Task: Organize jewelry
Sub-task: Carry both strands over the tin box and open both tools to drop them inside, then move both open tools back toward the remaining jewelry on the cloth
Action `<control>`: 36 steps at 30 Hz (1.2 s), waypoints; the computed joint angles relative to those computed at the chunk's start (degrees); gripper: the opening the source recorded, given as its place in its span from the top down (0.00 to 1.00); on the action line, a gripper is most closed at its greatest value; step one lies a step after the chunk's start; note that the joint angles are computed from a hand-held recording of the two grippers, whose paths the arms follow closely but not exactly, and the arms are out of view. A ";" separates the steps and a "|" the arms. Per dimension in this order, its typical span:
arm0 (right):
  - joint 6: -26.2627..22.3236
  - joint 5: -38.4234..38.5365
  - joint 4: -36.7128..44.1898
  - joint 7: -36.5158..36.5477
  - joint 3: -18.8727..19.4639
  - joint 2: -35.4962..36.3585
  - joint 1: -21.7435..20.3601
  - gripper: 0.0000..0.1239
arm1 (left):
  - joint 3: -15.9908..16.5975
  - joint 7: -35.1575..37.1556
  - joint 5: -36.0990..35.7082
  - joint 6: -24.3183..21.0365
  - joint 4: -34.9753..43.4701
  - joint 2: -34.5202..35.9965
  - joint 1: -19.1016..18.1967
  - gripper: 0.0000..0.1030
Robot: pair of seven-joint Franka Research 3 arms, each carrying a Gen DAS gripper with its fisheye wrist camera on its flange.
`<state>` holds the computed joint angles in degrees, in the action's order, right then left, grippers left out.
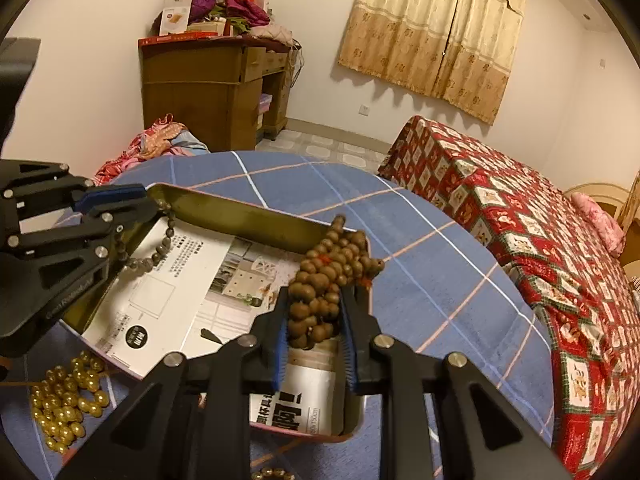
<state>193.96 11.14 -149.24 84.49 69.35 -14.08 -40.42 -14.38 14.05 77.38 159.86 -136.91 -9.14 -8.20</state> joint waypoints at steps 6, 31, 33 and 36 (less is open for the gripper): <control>1.56 3.13 -1.13 -1.86 -3.85 0.27 4.29 0.59 | -0.56 -8.79 6.58 -0.27 -2.95 -4.32 0.73 0.30; 0.14 14.82 -19.46 2.96 -28.80 -15.12 33.99 0.39 | -6.27 -5.55 -9.78 -0.62 -22.26 -23.51 0.46 0.30; -0.81 14.18 -20.53 4.52 -27.91 -16.40 33.59 0.39 | -7.14 -5.29 -11.22 -0.69 -22.71 -23.58 0.33 0.30; -1.24 12.83 -22.81 6.72 -27.35 -18.75 33.77 0.39 | -8.36 -5.23 -11.61 0.10 -23.10 -23.80 0.68 0.30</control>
<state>192.72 23.97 -172.05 91.21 42.00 -32.84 -6.65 -22.74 8.82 65.77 159.96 -160.01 -32.94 -7.52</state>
